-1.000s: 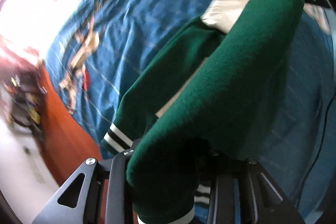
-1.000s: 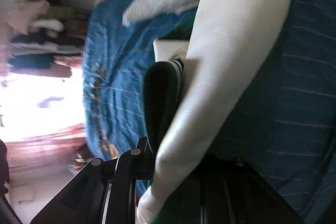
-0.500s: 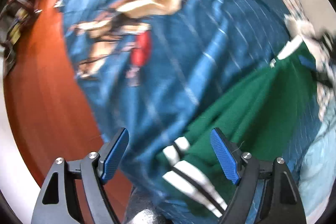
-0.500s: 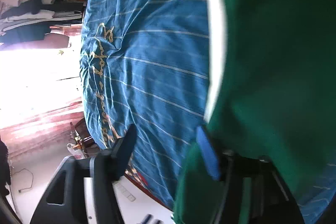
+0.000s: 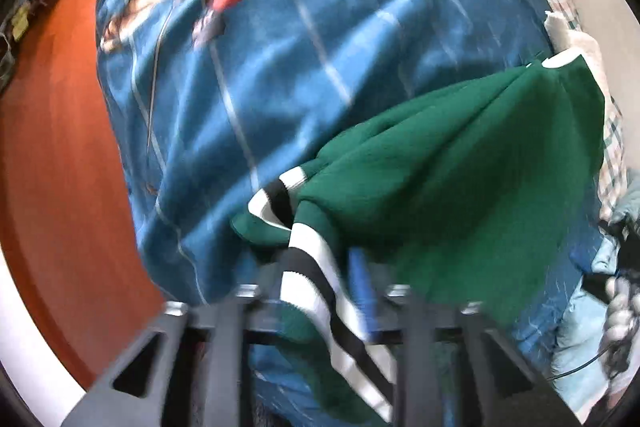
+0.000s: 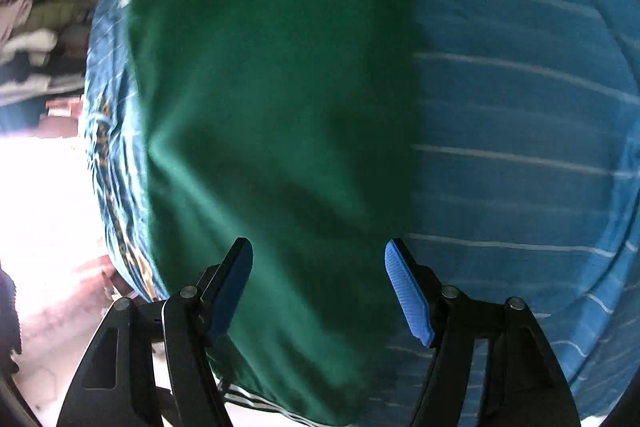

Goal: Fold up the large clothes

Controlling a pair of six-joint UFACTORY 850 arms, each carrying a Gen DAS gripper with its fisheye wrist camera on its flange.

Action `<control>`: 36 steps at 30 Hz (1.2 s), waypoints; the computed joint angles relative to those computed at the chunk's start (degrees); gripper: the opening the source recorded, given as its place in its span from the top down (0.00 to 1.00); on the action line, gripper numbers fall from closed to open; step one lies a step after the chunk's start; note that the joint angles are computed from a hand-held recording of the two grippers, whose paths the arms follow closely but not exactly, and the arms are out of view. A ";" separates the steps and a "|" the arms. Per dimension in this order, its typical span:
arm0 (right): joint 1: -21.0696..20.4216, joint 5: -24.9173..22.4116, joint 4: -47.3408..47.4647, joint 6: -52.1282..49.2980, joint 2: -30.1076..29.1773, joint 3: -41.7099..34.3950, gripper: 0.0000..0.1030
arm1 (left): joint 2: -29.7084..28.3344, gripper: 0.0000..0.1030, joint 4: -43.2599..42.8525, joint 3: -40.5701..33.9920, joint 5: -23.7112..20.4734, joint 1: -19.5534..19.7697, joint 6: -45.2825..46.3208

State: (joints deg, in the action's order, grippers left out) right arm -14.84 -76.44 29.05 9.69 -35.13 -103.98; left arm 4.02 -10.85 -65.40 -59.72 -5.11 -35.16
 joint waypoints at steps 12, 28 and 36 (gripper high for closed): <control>-7.14 11.79 16.85 -16.15 -9.15 -2.95 0.13 | -6.96 0.89 10.71 -6.21 2.31 2.57 -1.14; -17.55 14.29 37.10 -16.26 9.62 25.31 0.81 | -22.08 0.89 11.35 -22.71 0.14 4.09 15.76; -27.35 12.21 18.91 -3.29 31.90 49.82 0.57 | -37.16 0.79 10.25 -42.79 -9.13 1.35 31.87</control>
State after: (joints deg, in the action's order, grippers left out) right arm -42.19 -64.23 47.97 6.40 -3.24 -54.16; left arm -33.13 -0.60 -108.20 -68.85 -3.75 -3.29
